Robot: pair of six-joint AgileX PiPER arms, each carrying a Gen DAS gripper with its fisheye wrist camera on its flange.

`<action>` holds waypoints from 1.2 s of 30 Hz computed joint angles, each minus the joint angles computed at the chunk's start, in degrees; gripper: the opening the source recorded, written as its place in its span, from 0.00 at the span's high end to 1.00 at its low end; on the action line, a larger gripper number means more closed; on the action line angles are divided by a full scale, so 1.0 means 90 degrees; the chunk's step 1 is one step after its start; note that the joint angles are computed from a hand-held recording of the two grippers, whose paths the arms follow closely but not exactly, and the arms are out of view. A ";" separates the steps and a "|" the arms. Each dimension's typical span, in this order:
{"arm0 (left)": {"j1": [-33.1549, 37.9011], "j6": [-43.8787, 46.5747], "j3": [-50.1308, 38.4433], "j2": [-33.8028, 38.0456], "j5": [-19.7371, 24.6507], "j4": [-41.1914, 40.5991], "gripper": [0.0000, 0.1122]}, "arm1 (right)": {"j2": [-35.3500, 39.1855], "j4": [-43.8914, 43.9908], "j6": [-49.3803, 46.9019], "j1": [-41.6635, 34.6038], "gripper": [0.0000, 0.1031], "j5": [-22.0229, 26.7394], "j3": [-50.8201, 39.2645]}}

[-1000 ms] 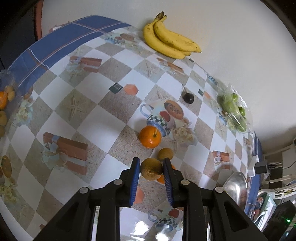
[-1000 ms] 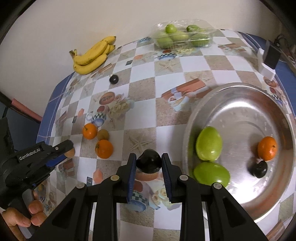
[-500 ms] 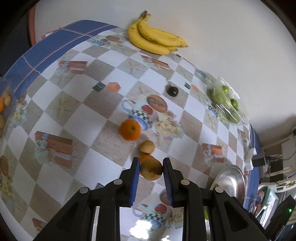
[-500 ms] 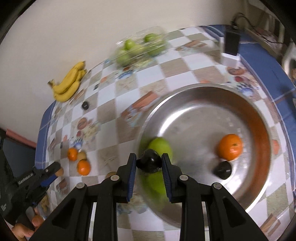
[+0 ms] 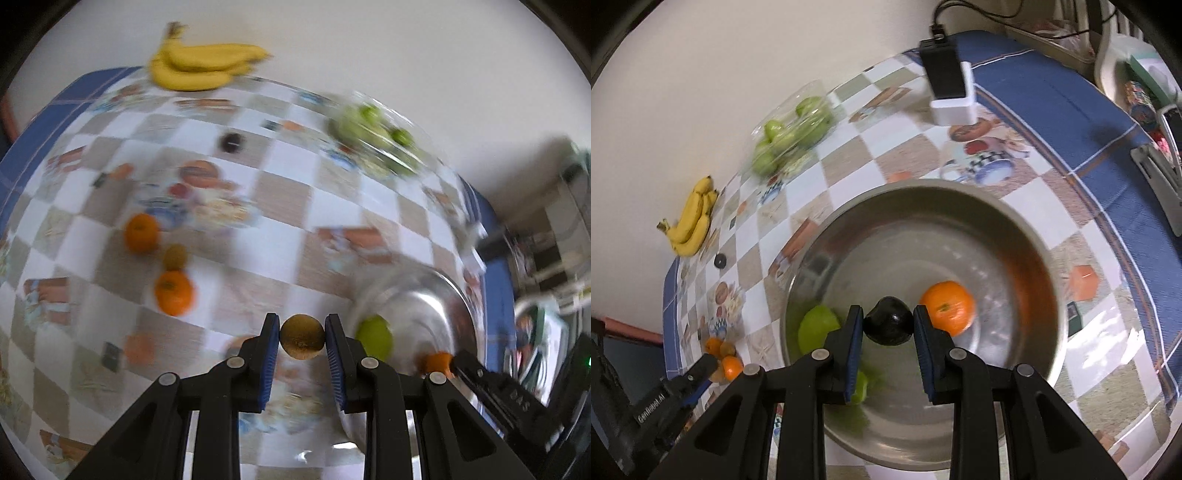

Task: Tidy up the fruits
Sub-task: 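Carry the plum and yellow fruit into the steel bowl and open both grippers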

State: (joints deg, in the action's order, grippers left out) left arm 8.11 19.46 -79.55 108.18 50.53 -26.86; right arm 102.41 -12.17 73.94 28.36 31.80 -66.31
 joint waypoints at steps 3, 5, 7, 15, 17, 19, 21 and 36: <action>-0.0412 0.0145 0.0184 -0.0069 -0.0073 -0.0050 0.76 | -0.0124 -0.0044 0.0045 -0.0070 0.72 -0.0085 0.0174; -0.0687 0.0194 0.0270 -0.0078 -0.0127 -0.0042 0.76 | -0.0187 -0.0036 0.0005 -0.0113 0.72 -0.0147 0.0260; -0.0937 0.0201 0.0354 -0.0076 -0.0222 0.0033 0.76 | -0.0231 -0.0020 -0.0040 -0.0146 0.72 -0.0219 0.0327; -0.1393 0.0294 0.0437 0.0058 -0.0371 0.0132 0.76 | -0.0158 0.0315 -0.0553 -0.0177 0.72 -0.0377 0.0286; -0.1415 0.0321 0.0424 0.0118 -0.0339 0.0060 0.76 | -0.0092 0.0431 -0.0699 -0.0175 0.72 -0.0375 0.0229; -0.1430 0.0292 0.0396 0.0196 -0.0300 0.0043 0.76 | -0.0031 0.0480 -0.0752 -0.0166 0.72 -0.0332 0.0184; -0.1450 0.0243 0.0385 0.0251 -0.0308 0.0073 0.76 | 0.0039 0.0542 -0.0810 -0.0161 0.72 -0.0315 0.0153; -0.1485 0.0202 0.0343 0.0297 -0.0194 0.0123 0.74 | 0.0095 0.0823 -0.0984 -0.0181 0.71 -0.0350 0.0146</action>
State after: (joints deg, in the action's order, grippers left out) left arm -5.26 21.28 -76.46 110.86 48.79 -25.75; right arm 103.26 -4.77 65.08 26.73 28.65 -65.00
